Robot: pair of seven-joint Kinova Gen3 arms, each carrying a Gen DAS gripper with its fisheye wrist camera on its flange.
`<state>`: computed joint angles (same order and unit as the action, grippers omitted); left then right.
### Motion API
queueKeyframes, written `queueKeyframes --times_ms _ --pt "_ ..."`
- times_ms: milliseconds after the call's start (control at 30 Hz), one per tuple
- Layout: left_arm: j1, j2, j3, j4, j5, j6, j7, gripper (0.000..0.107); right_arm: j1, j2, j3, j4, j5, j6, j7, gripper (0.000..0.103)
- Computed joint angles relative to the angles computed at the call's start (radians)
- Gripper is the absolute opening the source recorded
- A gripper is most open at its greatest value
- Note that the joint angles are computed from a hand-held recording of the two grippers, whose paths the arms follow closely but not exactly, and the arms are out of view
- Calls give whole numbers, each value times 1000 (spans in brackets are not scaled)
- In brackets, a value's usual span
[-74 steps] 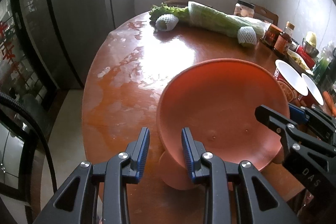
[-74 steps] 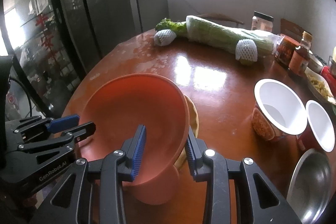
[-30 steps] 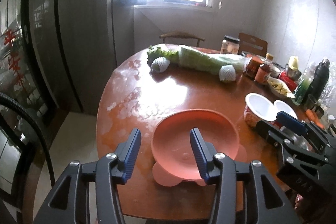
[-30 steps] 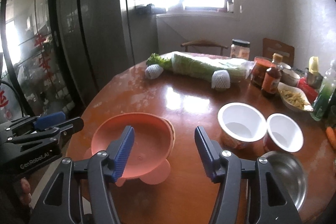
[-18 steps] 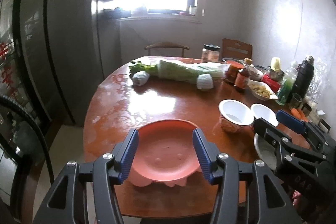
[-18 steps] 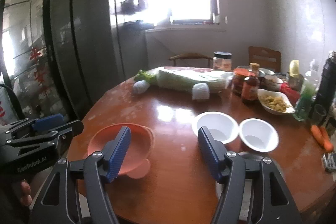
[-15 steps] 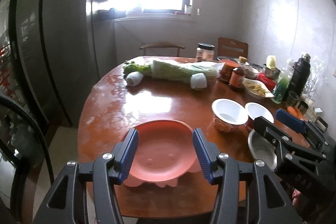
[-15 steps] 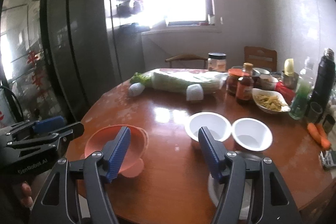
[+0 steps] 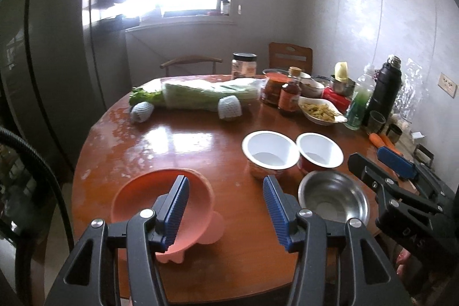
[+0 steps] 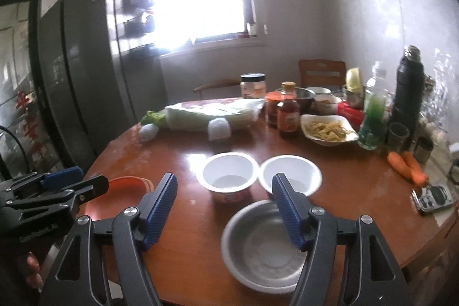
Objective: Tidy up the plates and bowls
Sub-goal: 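Move both grippers to the rim of the empty silver bowl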
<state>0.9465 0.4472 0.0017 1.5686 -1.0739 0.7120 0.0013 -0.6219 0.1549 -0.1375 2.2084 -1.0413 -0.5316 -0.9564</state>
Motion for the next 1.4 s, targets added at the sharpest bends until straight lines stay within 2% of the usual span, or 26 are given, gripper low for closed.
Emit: queueKeyframes --times_ms 267,500,700,933,1133,1400 --pt "-6 66 7 -103 81 -14 -123 54 57 -19 16 57 69 -4 -107 70" --pt "-7 150 -2 -222 209 -31 -285 54 113 -20 41 88 98 16 -155 70" --pt "-11 227 -13 -323 327 -19 -405 54 164 12 67 92 200 80 -239 70" --pt "-2 285 -50 -392 441 -14 -511 54 185 71 105 82 326 123 -344 71" --pt "-12 342 -50 -466 530 12 -606 54 193 116 141 63 433 178 -433 71" --pt "-39 395 -41 -529 633 31 -696 54 229 168 145 44 585 216 -569 71"
